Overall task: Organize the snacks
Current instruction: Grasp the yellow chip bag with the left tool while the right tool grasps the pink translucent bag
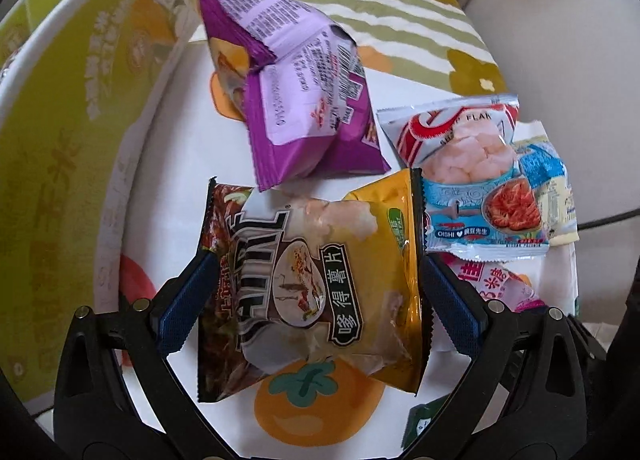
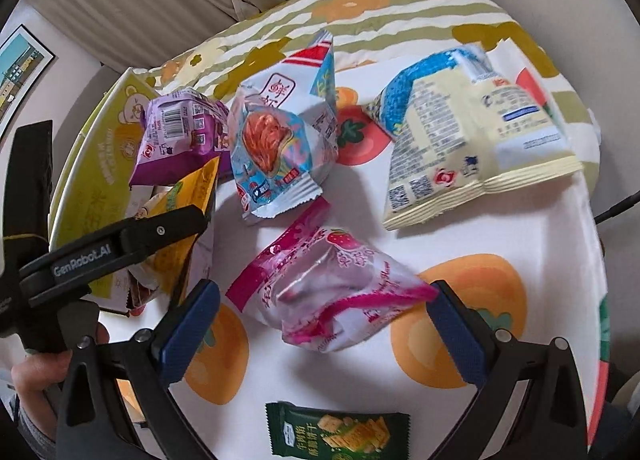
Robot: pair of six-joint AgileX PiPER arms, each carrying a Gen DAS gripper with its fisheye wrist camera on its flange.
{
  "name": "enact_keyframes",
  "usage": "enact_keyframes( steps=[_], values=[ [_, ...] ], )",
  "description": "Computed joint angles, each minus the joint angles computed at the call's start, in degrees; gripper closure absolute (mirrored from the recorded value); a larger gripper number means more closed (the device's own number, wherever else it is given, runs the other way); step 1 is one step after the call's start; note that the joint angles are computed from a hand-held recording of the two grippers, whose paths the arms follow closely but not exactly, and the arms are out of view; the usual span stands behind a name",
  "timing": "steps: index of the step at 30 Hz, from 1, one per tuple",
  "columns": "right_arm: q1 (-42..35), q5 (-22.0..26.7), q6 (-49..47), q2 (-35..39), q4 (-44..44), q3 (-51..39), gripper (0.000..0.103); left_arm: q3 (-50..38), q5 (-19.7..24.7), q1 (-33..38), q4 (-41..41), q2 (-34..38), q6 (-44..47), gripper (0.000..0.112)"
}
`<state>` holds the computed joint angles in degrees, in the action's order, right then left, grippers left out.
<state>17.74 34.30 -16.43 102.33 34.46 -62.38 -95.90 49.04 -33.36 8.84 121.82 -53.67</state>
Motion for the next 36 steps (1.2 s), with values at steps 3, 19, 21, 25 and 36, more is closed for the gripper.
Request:
enact_keyframes(
  steps=[3, 19, 21, 25, 36],
  values=[
    [0.5, 0.2, 0.8, 0.5, -0.7, -0.9, 0.000, 0.5, -0.7, -0.1, -0.2, -0.2, 1.6, 0.021],
    [2.2, -2.3, 2.7, 3.6, -2.7, -1.8, 0.001, 5.8, -2.1, -0.2, -1.6, -4.7, 2.9, 0.040],
    [2.7, -2.5, 2.6, 3.9, -3.0, -2.0, 0.006, 6.0, -1.7, -0.7, -1.2, -4.9, 2.8, 0.040],
    [4.1, -2.9, 3.9, 4.4, -5.4, -2.1, 0.038, 7.0, -1.7, -1.5, -0.4, -5.7, 1.9, 0.040],
    [4.3, -5.7, 2.1, -2.5, -3.9, 5.5, 0.057, 9.8, -1.0, -5.3, 4.2, -10.1, -3.7, 0.040]
  ],
)
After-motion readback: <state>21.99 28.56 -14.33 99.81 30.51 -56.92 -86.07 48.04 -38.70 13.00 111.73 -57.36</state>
